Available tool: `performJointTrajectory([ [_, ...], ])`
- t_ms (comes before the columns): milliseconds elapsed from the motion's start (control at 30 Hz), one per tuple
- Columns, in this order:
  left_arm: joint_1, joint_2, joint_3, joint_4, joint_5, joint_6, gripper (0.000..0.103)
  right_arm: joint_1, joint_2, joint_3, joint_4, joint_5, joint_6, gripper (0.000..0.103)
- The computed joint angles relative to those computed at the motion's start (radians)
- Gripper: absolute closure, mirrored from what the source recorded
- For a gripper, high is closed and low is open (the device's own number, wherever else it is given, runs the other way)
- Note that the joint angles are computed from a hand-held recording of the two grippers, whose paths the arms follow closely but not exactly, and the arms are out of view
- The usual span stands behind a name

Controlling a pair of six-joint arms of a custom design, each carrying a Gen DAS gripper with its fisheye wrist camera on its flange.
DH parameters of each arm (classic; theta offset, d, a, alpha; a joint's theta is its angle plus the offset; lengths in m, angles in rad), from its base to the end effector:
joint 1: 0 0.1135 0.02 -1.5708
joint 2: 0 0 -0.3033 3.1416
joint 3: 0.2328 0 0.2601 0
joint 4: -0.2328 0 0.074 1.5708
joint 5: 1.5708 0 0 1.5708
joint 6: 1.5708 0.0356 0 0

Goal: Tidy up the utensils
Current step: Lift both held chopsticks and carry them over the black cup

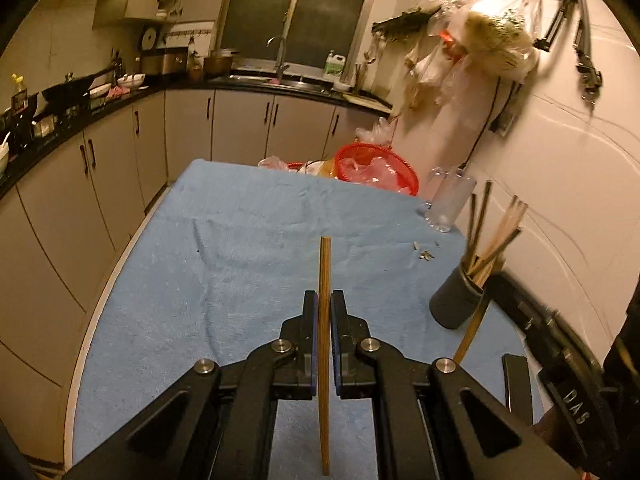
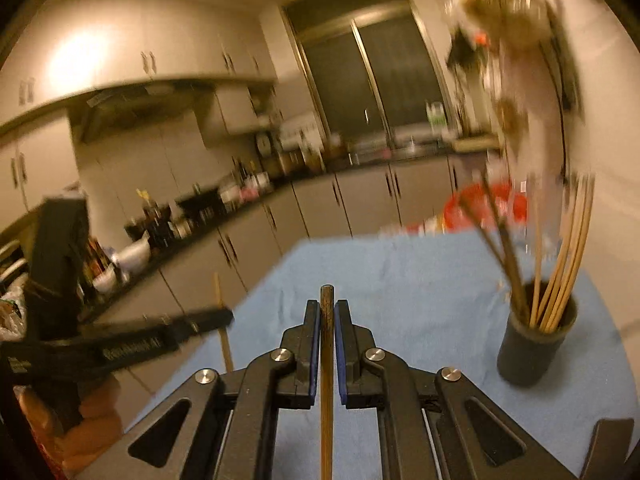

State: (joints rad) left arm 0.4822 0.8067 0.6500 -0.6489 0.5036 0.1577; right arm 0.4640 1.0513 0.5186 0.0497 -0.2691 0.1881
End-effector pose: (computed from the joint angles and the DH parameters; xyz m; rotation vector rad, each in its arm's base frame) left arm 0.1341 0.0508 0.2764 -0.1339 2.2643 -0.2654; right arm 0.1870 0.1042 0.2496 -0.4585 2.0540 0.6753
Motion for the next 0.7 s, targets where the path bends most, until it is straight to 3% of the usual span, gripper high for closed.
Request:
performJointTrajectory([
  [200,-0.066,-0.027,-0.009,0.021,-0.063,-0.047,0.097,0.033,-0.064,-0.047,0.038,0.072,0.015,0.095],
  [367,-0.075,-0.065,0.008,-0.029,-0.050,-0.042,0.097,0.054,-0.110,-0.049,0.001,0.090,0.014,0.095],
  [700,-0.070,-0.083,0.021,-0.047,-0.049,-0.044,0.097,0.001,-0.143,-0.052,-0.032,0.030,0.005,0.096],
])
